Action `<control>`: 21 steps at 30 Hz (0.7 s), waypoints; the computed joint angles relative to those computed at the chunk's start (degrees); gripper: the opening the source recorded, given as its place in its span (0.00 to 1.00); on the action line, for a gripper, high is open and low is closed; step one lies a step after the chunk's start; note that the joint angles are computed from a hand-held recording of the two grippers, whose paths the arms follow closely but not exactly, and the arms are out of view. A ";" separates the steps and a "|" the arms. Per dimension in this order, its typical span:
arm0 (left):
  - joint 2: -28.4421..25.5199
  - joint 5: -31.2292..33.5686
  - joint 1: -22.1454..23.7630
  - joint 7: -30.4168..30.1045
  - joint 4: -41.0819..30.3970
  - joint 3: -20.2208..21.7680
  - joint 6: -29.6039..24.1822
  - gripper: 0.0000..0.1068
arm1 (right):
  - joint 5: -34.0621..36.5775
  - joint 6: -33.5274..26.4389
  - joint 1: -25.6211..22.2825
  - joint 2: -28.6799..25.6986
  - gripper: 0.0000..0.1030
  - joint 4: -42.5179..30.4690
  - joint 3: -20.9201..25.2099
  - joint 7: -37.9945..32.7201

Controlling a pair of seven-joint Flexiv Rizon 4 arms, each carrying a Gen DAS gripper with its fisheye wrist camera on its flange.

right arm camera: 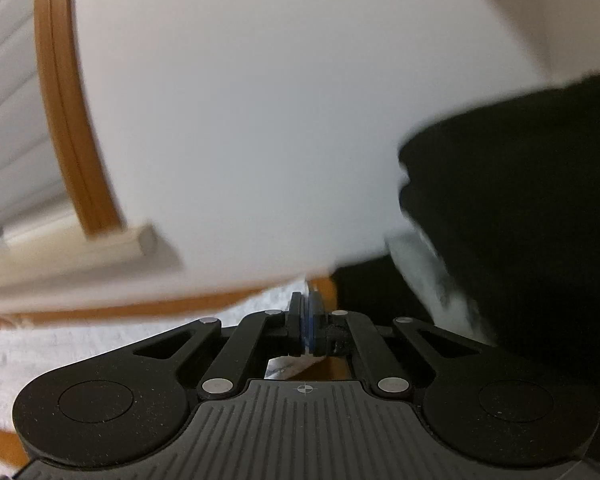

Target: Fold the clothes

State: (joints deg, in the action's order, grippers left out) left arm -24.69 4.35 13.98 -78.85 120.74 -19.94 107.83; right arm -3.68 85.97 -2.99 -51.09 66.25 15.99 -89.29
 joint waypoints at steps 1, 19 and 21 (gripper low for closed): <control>0.01 0.06 -0.11 0.08 0.00 0.16 0.04 0.05 | -0.32 -1.23 1.47 0.95 0.03 1.74 -3.41 1.80; -0.07 -0.11 -2.41 0.63 -0.38 2.58 0.50 0.05 | 7.20 -5.35 1.02 3.38 0.33 7.30 -0.37 12.03; 0.02 -0.36 -3.90 1.32 -0.67 4.08 0.60 0.05 | 7.18 -5.27 1.63 2.63 0.32 6.07 -1.08 13.08</control>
State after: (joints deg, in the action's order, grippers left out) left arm -24.67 3.99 10.08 -77.53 120.07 -15.86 108.43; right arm 3.49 80.70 -1.37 -48.46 72.32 14.91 -76.21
